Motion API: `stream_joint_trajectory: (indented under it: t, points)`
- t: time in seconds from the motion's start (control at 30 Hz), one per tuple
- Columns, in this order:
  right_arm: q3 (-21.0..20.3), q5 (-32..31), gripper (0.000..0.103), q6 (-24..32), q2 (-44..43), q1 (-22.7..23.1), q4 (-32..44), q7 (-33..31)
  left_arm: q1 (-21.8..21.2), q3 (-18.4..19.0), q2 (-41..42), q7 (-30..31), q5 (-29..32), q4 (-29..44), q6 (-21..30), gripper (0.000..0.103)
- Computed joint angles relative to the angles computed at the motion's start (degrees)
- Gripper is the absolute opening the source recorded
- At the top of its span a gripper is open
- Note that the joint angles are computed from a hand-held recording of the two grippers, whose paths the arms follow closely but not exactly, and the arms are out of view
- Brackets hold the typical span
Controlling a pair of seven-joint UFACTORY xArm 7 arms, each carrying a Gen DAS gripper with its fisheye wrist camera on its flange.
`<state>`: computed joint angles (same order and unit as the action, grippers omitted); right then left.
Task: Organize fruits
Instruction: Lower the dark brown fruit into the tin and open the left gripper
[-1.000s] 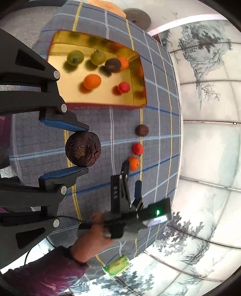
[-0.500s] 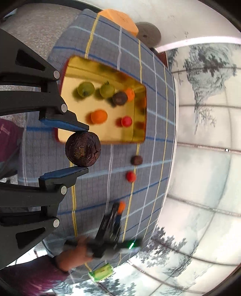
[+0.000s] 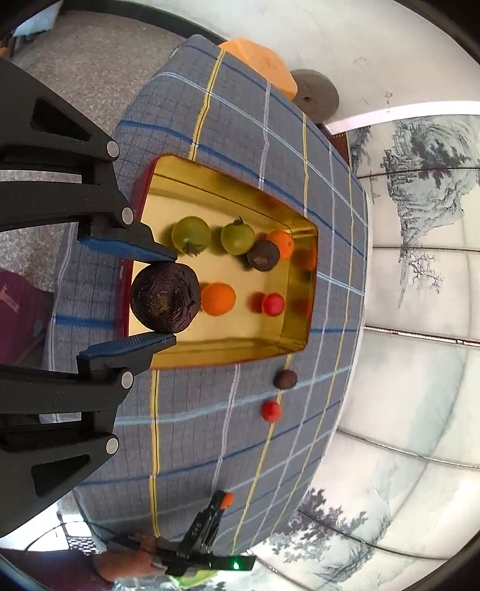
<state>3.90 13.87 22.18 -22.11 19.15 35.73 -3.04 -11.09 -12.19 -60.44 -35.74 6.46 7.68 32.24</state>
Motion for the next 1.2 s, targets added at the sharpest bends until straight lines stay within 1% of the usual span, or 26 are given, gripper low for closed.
stream_joint_trajectory:
  t: [0.1,0.2,0.3,0.5,0.7,0.97,1.2]
  points:
    - [0.25,-0.40,0.033,0.32,-0.10,-0.30,-0.16,0.66,0.45,0.32,1.34,0.31,0.18,-0.40,-1.87,0.039]
    - [0.54,-0.69,0.033,-0.22,0.43,-0.32,0.01,1.18,1.64,-0.63,3.66,0.11,1.15,-0.37,-3.98,0.039]
    - [0.37,-0.71,0.033,0.04,0.30,-0.18,-0.06,1.11,2.04,0.12,6.22,0.37,1.15,-0.51,-6.36,0.039]
    - [0.38,-0.88,0.033,0.63,0.39,-0.23,0.06,1.36,4.15,-1.27,10.34,-0.02,2.76,-0.01,-9.59,0.039]
    - [0.64,-1.36,0.033,0.91,0.64,-0.51,0.25,1.61,6.11,-3.31,12.05,-1.29,5.05,0.43,-11.07,0.039]
    - [0.71,-1.49,0.034,1.25,1.03,-0.43,0.55,1.68,7.98,-5.65,13.18,-3.24,8.36,1.00,-11.48,0.039]
    - [0.66,-1.19,0.034,1.37,1.25,-0.30,0.56,1.49,8.39,-5.63,13.93,-4.07,9.74,1.18,-11.59,0.039]
